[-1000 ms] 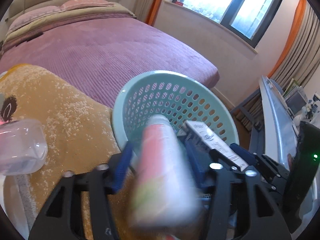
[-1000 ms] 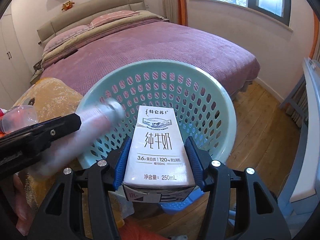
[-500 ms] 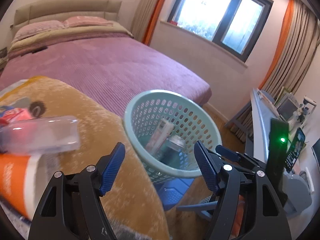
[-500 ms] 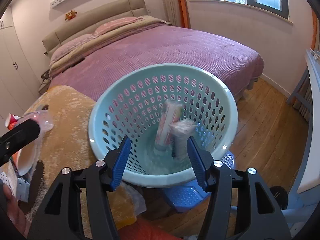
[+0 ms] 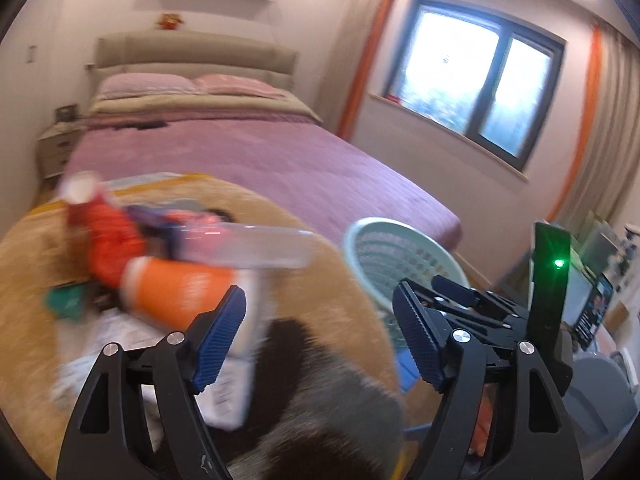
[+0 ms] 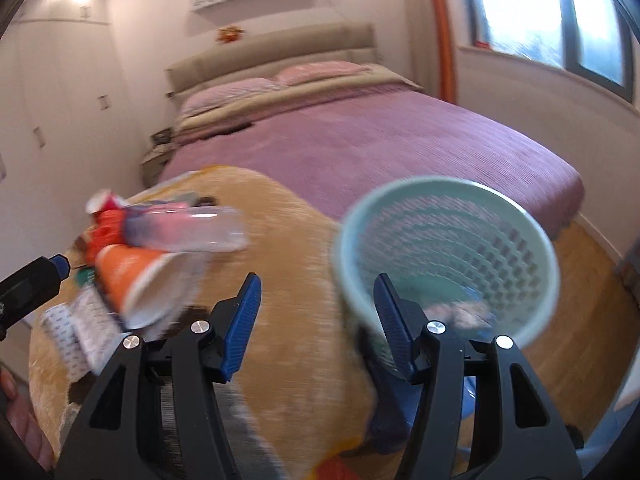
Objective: Collect trash
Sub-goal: 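Grasp the heart-print tissue pack with the left tool while the right tool grasps another milk carton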
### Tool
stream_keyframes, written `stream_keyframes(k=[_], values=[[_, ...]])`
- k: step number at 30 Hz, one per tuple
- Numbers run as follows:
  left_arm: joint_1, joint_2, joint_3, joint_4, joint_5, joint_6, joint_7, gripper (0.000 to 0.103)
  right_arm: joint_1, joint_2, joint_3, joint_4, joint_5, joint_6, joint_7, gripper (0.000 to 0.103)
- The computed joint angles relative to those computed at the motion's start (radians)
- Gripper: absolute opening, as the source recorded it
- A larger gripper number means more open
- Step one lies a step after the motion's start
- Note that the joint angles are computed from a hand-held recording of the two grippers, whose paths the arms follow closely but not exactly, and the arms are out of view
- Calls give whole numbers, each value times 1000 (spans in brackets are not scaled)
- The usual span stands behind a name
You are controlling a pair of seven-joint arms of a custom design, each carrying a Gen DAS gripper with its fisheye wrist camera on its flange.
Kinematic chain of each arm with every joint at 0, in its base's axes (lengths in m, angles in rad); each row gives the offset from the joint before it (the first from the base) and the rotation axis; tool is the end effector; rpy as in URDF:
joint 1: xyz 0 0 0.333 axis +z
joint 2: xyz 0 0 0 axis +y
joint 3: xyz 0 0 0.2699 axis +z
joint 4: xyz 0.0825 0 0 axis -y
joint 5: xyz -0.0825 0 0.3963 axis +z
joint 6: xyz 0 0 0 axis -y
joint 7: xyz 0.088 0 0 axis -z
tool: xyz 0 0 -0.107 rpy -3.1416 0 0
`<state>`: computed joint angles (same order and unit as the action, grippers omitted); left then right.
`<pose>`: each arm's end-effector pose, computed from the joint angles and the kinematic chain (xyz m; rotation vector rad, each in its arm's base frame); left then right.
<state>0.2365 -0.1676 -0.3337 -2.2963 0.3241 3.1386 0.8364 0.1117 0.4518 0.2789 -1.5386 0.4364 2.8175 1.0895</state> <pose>0.5469 -0.0871 0.4800 -1.8988 1.4178 -1.0821 0.6875 0.2242 0.4495 -1.9112 1.2185 -0.3973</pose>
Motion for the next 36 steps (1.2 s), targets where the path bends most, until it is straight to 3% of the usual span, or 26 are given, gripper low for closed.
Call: stream_keyframes(k=[5, 9, 13, 17, 20, 23, 28, 32, 36], values=[[201, -225, -138, -172, 67, -61, -183, 76, 29, 23, 31, 33, -6, -8, -54, 59], [258, -358, -175, -276, 64, -166, -232, 76, 54, 61, 41, 90, -18, -52, -70, 59], [180, -345, -78, -320, 16, -221, -197, 77, 67, 89, 57, 133, 2, -121, -97, 59], [40, -270, 87, -341, -123, -168, -74, 77, 71, 71, 76, 104, 52, -175, -160, 59], [-56, -209, 181, -326, -246, -113, 44, 76, 89, 52, 67, 67, 71, -205, -188, 59], [-74, -149, 196, -294, -313, -88, 102, 72, 94, 51, 62, 60, 108, -251, -210, 59], [-21, -125, 136, -283, -340, -76, 107, 54, 111, 57, 45, 72, 141, -303, -218, 59], [-77, -140, 192, -306, -411, -61, 185, 33, 118, 29, 43, 36, 161, -302, -266, 55], [-20, -215, 143, -359, -426, -58, 177, 31, 119, -20, 44, -26, 200, -318, -324, 54]])
